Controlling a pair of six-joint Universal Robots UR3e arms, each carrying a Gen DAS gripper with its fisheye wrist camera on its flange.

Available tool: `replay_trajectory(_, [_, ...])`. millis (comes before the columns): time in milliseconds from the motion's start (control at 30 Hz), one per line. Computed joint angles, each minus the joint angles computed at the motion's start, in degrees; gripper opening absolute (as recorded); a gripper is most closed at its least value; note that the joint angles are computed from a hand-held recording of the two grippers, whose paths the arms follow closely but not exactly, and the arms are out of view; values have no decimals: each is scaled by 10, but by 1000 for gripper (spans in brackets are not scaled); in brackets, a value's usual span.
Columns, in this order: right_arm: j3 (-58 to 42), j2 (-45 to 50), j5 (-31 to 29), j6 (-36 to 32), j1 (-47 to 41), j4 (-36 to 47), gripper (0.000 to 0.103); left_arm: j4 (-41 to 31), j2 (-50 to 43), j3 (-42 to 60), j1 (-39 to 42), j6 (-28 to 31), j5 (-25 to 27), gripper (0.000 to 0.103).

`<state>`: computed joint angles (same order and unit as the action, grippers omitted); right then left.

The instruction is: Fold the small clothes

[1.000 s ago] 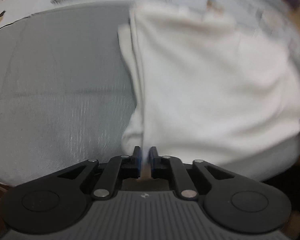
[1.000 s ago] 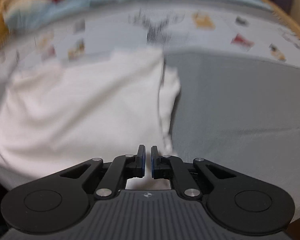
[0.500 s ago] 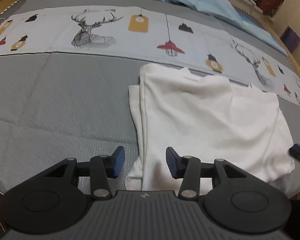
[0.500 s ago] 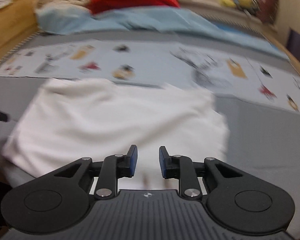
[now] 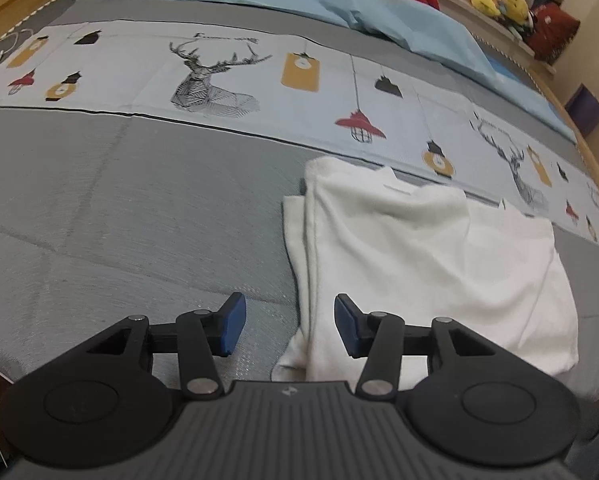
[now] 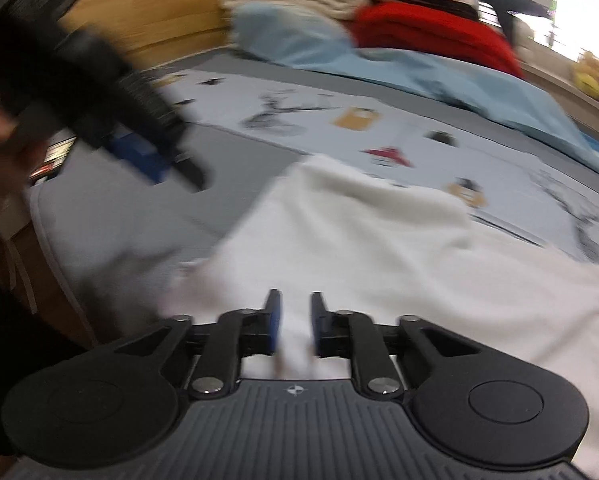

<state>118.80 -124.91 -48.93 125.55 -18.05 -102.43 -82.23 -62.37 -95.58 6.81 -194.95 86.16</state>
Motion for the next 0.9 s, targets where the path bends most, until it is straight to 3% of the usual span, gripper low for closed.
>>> replay_trajectory(200, [29,9,-4,12,91,-54,11,-30,27,-4,62,26,-30,54])
replay_trajectory(333, [29,35,-19,13,138,-81,17,-43,33,-8,84,35,-37,54])
replay_trajectory(567, [50,61,-64,22,203,-149,26,-57,43,-16,104,39,-49,54])
replay_trajectory(900, [87,82,-119,16,264,-266,28,-59,38,-17,106,34,-62,58])
